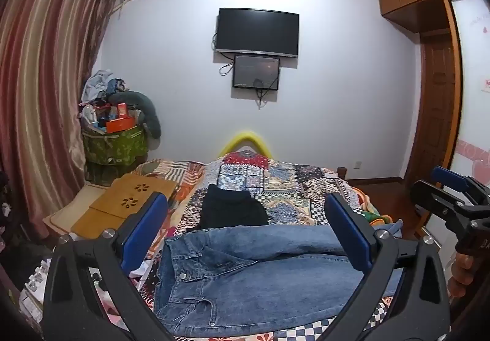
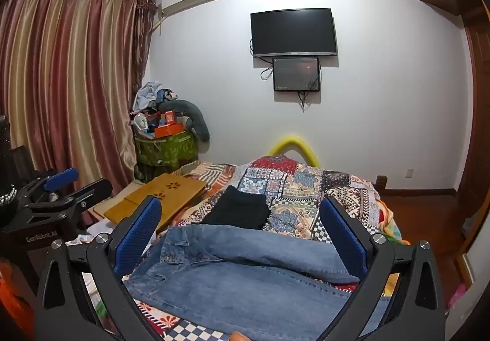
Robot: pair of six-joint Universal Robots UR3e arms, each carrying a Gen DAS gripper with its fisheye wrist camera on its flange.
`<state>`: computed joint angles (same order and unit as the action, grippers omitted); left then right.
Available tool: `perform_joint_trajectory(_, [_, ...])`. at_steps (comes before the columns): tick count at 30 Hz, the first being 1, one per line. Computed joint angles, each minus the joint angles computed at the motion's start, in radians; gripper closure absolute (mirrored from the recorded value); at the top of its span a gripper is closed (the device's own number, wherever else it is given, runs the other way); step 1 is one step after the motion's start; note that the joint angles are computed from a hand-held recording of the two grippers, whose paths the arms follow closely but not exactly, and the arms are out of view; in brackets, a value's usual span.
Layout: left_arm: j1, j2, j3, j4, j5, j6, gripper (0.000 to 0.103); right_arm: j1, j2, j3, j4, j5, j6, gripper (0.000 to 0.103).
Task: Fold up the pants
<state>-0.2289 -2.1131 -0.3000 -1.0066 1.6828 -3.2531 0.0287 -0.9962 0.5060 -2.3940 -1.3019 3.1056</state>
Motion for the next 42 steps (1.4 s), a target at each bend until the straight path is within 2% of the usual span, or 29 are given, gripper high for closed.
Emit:
perform_joint_trajectory(4, [0.021,0.004,-0.001,-0.002,-0.016,-0.004,0.0,0.001,-0.007,0.007,0.002,0.001,-0.001,0.0])
perform_joint_trajectory(5, [0.006,0.007,-0.039,0.041,0.015,0.002,0.0,0.0,0.004,-0.021,0.032,0.002,0.006,0.0])
perform_joint_trajectory(11, [0.001,0.031,-0.099,0.08,0.022,0.014,0.0,0.003,-0.001,-0.015,0.028,-0.001,0.006,0.0])
perform_joint_trajectory(14, [0.002,0.004,-0.032,0.038,0.003,0.004,0.0,0.003,-0.009,0.003,0.018,-0.002,0.007,0.0])
perform_joint_trajectory(20, [-0.01,-0.001,-0.027,0.053,0.032,0.008,0.0,0.004,0.001,-0.026,0.034,-0.005,0.007,0.0])
perform_joint_trajectory(42, [-0.009,-0.023,0.029,0.01,0.013,0.005,0.0,-0.014,-0.005,-0.026,0.043,0.019,0.017,0.0])
